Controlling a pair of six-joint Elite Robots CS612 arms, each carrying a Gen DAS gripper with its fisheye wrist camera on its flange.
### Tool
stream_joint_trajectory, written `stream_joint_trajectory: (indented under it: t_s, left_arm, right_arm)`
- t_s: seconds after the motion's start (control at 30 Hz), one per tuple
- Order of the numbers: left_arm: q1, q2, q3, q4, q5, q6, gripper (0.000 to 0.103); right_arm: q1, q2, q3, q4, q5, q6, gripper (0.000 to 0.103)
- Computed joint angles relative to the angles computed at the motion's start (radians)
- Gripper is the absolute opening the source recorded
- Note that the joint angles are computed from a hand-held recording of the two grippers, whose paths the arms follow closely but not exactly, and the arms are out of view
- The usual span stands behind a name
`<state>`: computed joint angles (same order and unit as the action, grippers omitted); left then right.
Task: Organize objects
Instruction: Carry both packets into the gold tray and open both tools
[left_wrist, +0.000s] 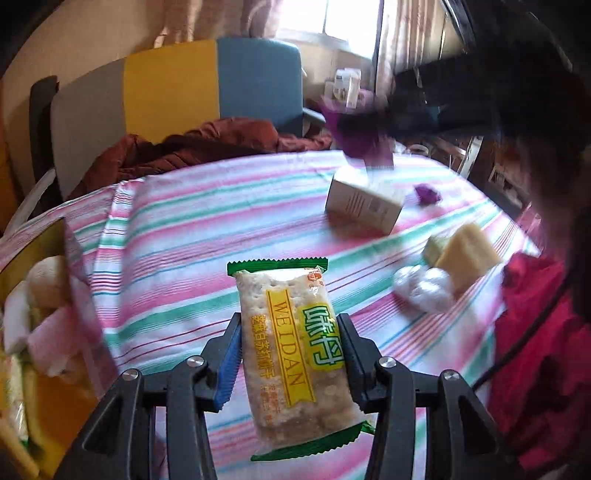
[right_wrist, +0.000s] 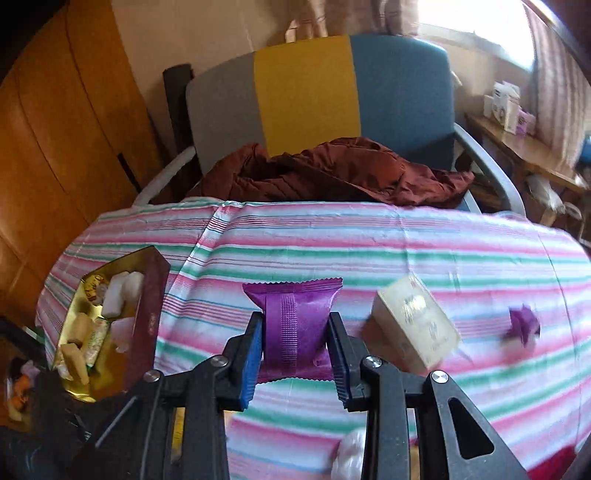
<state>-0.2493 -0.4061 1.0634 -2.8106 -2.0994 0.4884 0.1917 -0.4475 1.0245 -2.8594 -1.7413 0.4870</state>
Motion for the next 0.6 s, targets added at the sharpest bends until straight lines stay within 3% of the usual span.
stream_joint_trajectory:
  t_s: [0.13, 0.3, 0.47, 0.6]
  left_arm:
    - [0.022, -0.029, 0.037, -0.066, 0.000, -0.027, 0.049]
    - [0.062, -0.039, 0.033, -0.115, 0.025, -0.117, 0.049]
    - [0.110, -0.026, -0.002, -0.165, 0.079, -0.255, 0.049]
    - [0.142, -0.007, -0.036, -0.151, 0.129, -0.340, 0.049]
  right_arm:
    - [0.006, -0.008, 0.036, -0.025, 0.031, 0.049, 0.034]
    - [0.023, 0.016, 0.010, -0.039, 0.078, 0.080, 0.034]
    - [0.052, 0.069, -0.103, 0.006, 0.142, 0.022, 0.034]
    - [0.076, 0.118, -0.208, 0.060, 0.193, -0.026, 0.034]
